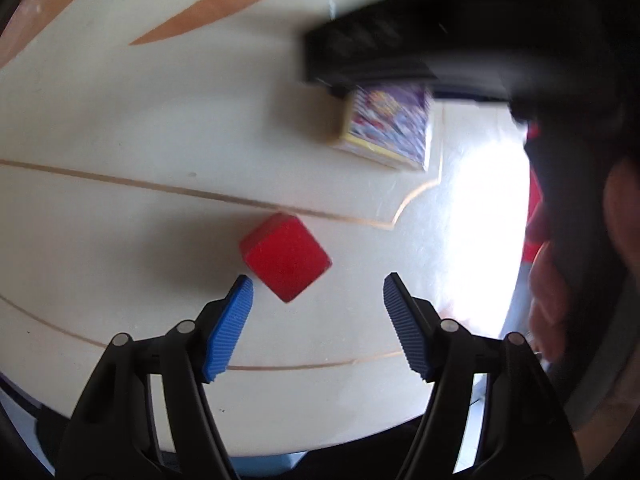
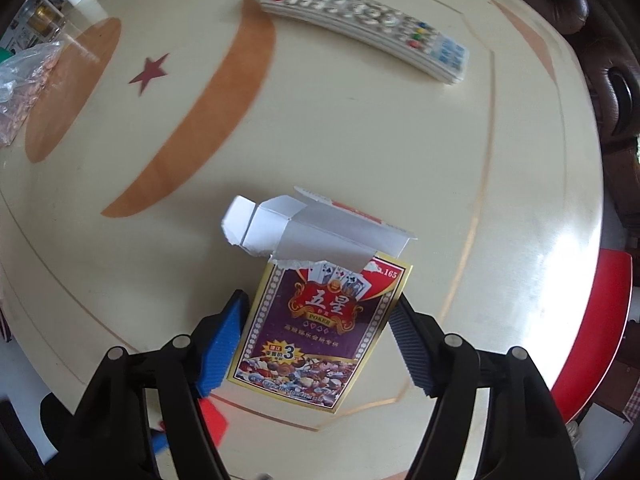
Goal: Collect trash
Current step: 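Grasp the red cube with the left gripper while the right gripper grasps the purple card box, then lift the red cube and card box and carry both over the pink bin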
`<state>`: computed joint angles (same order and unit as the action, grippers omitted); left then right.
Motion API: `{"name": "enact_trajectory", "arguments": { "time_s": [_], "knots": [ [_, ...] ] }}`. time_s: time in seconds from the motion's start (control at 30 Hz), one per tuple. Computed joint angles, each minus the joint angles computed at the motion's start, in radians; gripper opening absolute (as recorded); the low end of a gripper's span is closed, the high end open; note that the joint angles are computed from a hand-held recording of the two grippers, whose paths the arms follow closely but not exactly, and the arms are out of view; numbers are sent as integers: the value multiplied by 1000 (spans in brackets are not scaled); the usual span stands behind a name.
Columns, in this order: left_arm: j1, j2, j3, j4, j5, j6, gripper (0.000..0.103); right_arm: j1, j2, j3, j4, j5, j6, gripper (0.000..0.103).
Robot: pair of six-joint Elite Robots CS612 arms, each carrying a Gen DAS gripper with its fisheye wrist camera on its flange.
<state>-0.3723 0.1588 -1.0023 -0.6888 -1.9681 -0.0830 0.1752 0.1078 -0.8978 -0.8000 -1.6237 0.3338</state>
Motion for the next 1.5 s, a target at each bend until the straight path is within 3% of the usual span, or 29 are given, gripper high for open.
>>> {"name": "enact_trajectory", "arguments": {
  "time_s": [0.17,0.23,0.27,0.37,0.47,0.57,0.7,1.0,1.5],
  "knots": [
    [10,-4,27,-25,9,-21,62,-10,48,-120,54,-8,16,69],
    [12,6,10,-40,43,-63,41,-11,64,-160,65,-9,20,69],
    [15,4,19,-48,42,-79,39,-11,71,-176,72,-8,22,69],
    [26,6,27,-66,13,-117,38,-18,93,-234,95,0,15,69],
    [5,32,-33,-34,34,-142,38,-28,112,-283,108,4,10,69],
    [5,22,-41,-24,48,-142,37,-40,100,-258,85,11,1,69],
    [-7,10,-39,-19,88,-101,33,-46,100,-254,79,5,-6,68],
    [-8,40,-155,21,161,52,31,-36,80,-234,48,14,1,68],
    [-13,33,-180,-17,213,172,30,-22,44,-182,10,28,2,68]
  ]
}}
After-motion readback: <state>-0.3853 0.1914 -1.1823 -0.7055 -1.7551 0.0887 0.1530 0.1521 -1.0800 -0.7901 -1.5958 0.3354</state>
